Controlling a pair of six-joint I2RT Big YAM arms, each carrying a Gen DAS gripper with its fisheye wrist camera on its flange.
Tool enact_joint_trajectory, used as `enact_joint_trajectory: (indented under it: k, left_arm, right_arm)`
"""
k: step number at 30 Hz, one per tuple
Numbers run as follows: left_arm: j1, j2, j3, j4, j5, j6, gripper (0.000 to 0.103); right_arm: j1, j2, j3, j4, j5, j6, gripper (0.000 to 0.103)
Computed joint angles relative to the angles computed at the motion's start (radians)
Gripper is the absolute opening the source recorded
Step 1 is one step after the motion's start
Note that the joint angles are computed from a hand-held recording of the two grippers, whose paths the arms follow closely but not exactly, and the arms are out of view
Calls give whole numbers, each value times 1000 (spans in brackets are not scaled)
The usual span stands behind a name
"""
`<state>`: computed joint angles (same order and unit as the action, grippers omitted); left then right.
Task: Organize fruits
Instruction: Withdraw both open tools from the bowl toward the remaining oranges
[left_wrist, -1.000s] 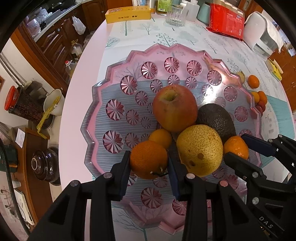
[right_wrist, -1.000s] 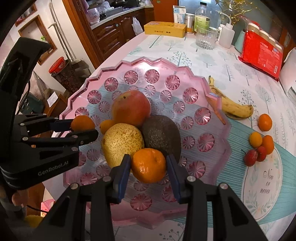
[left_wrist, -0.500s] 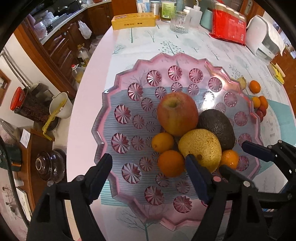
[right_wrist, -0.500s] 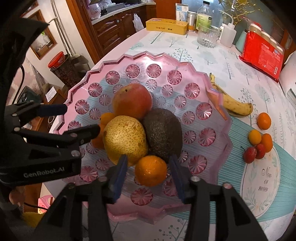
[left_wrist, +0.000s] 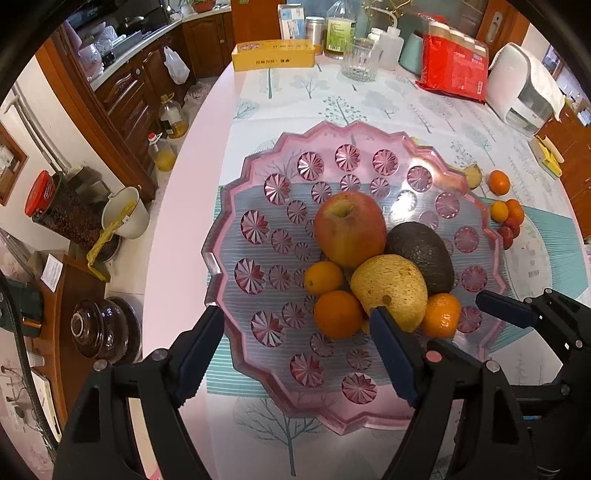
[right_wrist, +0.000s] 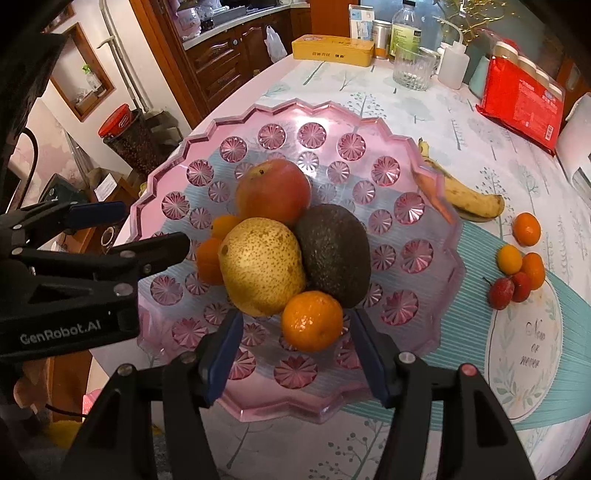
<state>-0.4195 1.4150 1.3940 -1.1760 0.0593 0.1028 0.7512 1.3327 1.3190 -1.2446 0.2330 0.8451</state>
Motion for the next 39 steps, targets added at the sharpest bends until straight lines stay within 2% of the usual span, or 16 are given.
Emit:
enact_joint_trajectory:
  k: [9,20,34,39]
  left_arm:
    - [-2,-46,-5,1,17,6,80]
    - [-48,-78,-5,-2,12,-1,80]
    - [-182,-100,7,2,-35,-46,80]
    - [-245,-94,27,-1,-53,-80,80]
  right_arm:
    - [34,-40,-5,-15,66,41,61]
    - [53,-100,-33,-37,116,97,61]
    - [69,-241,-109,-103,207,176,61]
    - [47,-321,-153,-141,208,203,61]
